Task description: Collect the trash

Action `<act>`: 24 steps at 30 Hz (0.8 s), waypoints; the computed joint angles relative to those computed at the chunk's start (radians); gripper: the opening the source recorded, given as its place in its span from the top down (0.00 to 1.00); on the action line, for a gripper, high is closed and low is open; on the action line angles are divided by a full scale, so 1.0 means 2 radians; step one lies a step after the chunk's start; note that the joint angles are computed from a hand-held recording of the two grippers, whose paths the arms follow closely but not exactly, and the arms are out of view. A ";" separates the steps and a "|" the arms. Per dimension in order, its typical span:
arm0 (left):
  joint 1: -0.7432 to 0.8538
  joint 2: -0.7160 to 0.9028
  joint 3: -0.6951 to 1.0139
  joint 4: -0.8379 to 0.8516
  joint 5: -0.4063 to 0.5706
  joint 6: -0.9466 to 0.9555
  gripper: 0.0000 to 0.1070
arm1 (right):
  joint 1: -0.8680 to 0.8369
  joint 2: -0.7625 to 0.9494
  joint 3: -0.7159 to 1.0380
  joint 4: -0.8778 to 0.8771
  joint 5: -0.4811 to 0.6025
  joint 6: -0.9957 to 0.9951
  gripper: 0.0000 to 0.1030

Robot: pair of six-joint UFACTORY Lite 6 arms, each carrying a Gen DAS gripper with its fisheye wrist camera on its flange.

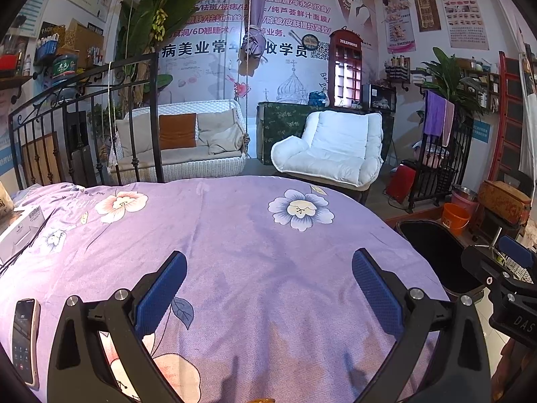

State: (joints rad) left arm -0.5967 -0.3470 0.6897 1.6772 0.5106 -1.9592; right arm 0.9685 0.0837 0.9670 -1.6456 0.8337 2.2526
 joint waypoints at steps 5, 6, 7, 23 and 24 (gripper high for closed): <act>0.003 0.000 0.000 0.004 -0.003 -0.002 0.08 | 0.001 0.004 0.004 0.001 0.000 -0.001 0.05; 0.003 0.001 0.000 0.005 -0.003 -0.002 0.08 | 0.001 0.004 0.004 0.000 0.000 -0.001 0.05; 0.004 0.002 0.000 0.005 -0.003 -0.002 0.08 | 0.002 0.007 0.007 0.001 0.001 0.000 0.05; 0.001 0.002 0.001 0.003 -0.001 -0.001 0.08 | 0.001 0.004 0.005 0.001 -0.001 -0.001 0.05; 0.001 0.002 0.001 0.003 -0.001 -0.002 0.08 | 0.002 0.006 0.008 0.003 0.000 -0.002 0.05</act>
